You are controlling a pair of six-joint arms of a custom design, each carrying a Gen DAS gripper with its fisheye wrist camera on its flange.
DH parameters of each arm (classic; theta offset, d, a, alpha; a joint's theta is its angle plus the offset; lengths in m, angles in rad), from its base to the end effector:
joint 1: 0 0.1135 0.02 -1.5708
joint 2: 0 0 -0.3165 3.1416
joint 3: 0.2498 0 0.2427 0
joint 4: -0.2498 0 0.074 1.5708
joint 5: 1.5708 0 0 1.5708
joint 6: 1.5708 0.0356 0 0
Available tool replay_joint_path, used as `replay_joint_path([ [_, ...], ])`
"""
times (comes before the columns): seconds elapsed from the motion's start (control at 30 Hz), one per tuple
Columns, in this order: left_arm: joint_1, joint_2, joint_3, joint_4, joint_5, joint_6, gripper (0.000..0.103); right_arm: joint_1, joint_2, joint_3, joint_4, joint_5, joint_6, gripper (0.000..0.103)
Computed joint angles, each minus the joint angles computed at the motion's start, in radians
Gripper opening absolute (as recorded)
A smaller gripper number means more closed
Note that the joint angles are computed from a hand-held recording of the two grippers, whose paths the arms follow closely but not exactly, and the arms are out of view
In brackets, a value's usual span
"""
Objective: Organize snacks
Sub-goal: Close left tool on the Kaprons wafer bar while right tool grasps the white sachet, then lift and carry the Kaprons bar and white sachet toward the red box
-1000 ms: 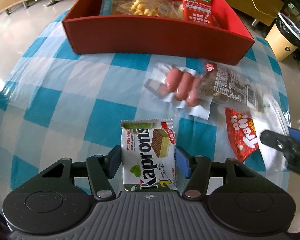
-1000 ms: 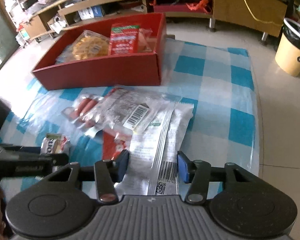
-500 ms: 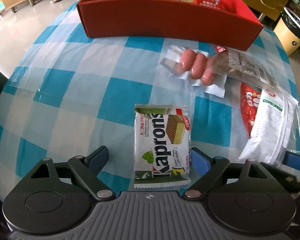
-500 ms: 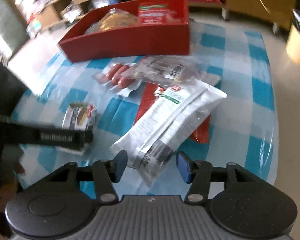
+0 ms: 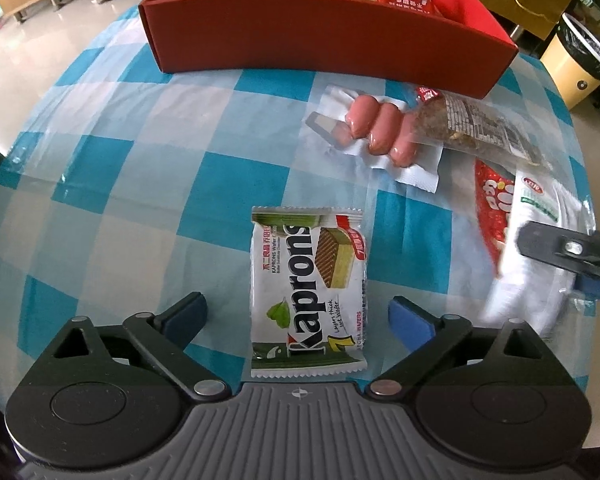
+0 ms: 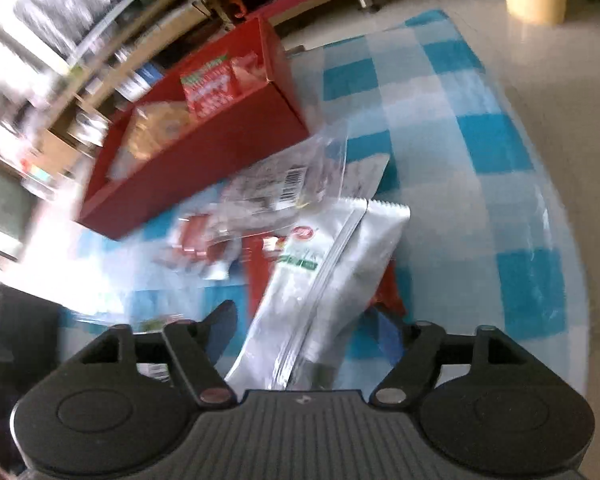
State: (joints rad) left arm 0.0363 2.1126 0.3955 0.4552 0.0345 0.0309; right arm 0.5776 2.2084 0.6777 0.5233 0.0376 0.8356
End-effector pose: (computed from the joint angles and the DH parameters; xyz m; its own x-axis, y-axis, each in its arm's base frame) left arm 0.2415 0.0075 0.0389 -0.9524 -0.0037 -0.3049 0.0036 0.9997 -0.0235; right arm 0.2825 0.1825 0.0426 -0.8673 0.3195 -0.3818 0.1707 0.9113 0.3748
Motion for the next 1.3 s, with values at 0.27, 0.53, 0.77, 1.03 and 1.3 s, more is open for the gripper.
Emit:
replay_joint_path([
  [0.27, -0.041, 0.022, 0.006, 0.025, -0.062, -0.020, 0.103, -0.005, 0.075, 0.105, -0.126, 0.028, -0.054, 0.103],
  [0.53, -0.041, 0.035, 0.041, 0.000, -0.074, -0.020, 0.103, -0.039, 0.072, 0.064, -0.061, -0.035, -0.124, 0.102],
  [0.77, -0.036, -0.008, 0.034, -0.025, -0.075, -0.013, 0.082, 0.029, 0.027, 0.020, -0.113, 0.083, -0.213, 0.053],
  [1.03, -0.040, -0.060, 0.045, -0.101, -0.055, -0.037, 0.065, 0.083, -0.055, -0.106, -0.037, 0.088, -0.204, 0.050],
  [1.3, -0.056, -0.099, -0.016, -0.093, -0.045, -0.037, 0.065, 0.198, -0.050, -0.131, -0.009, 0.055, -0.196, 0.050],
])
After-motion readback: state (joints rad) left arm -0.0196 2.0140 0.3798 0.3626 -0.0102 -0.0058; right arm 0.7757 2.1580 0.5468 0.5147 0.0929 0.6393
